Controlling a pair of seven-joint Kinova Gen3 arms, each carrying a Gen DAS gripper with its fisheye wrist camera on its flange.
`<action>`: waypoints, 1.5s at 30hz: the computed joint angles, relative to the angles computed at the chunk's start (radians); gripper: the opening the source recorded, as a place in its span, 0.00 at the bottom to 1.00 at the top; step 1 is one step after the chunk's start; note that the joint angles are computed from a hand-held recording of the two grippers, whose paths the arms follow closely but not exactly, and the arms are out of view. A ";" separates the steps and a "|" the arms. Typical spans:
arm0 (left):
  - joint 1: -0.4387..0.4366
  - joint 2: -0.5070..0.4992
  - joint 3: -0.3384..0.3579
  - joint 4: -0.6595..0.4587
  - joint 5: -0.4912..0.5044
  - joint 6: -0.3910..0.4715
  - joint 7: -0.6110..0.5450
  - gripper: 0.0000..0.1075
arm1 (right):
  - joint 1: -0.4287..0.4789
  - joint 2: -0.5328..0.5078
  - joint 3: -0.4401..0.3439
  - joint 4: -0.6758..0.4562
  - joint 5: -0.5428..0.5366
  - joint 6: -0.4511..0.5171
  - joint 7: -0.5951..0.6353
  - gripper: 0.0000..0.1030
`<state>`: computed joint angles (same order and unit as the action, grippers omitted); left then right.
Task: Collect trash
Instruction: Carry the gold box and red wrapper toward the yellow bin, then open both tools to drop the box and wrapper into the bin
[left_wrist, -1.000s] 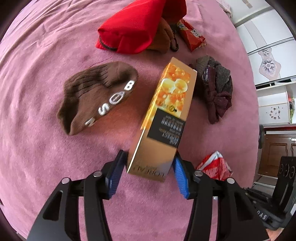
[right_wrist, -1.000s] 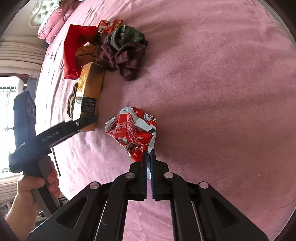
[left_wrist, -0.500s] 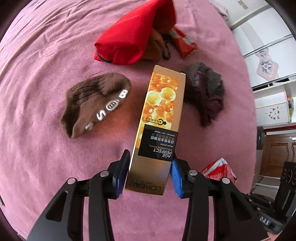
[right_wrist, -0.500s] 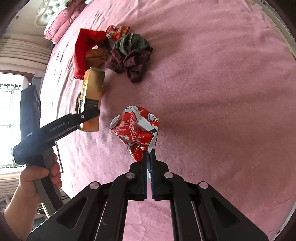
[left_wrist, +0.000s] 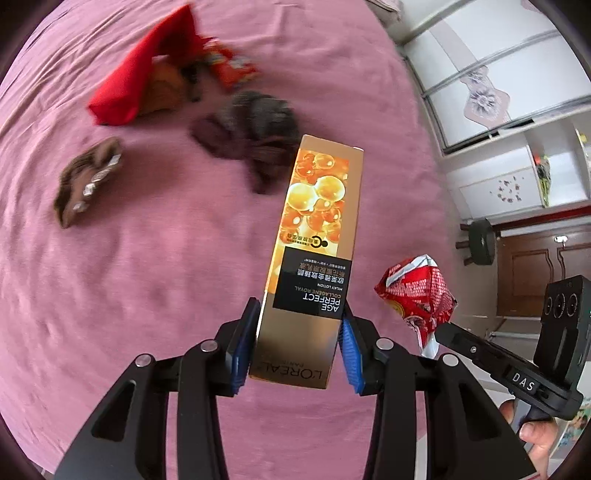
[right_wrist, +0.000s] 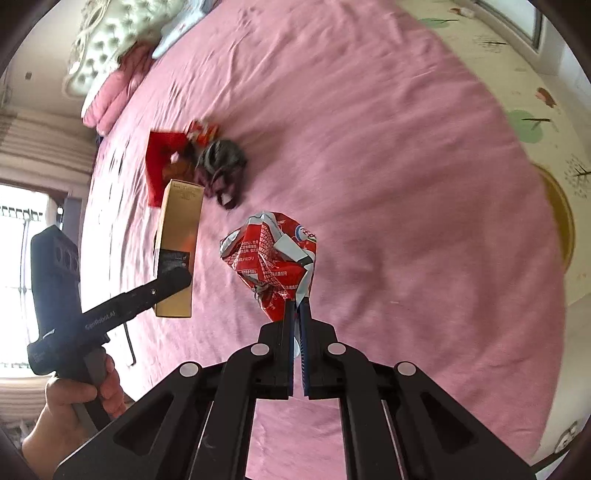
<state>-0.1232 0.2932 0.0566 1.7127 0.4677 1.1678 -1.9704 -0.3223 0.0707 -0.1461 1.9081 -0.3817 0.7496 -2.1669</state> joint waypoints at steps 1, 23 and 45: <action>0.012 -0.010 0.007 0.004 0.001 0.000 0.005 0.38 | 0.006 -0.023 0.007 0.013 0.008 0.005 -0.005 0.03; 0.436 0.062 0.172 -0.156 -0.020 -0.068 0.261 0.34 | 0.273 -0.413 0.264 0.255 0.066 0.195 0.192 0.03; 0.743 0.397 0.214 -0.632 -0.158 0.028 0.441 0.34 | 0.586 -0.324 0.519 0.261 0.027 0.224 0.590 0.04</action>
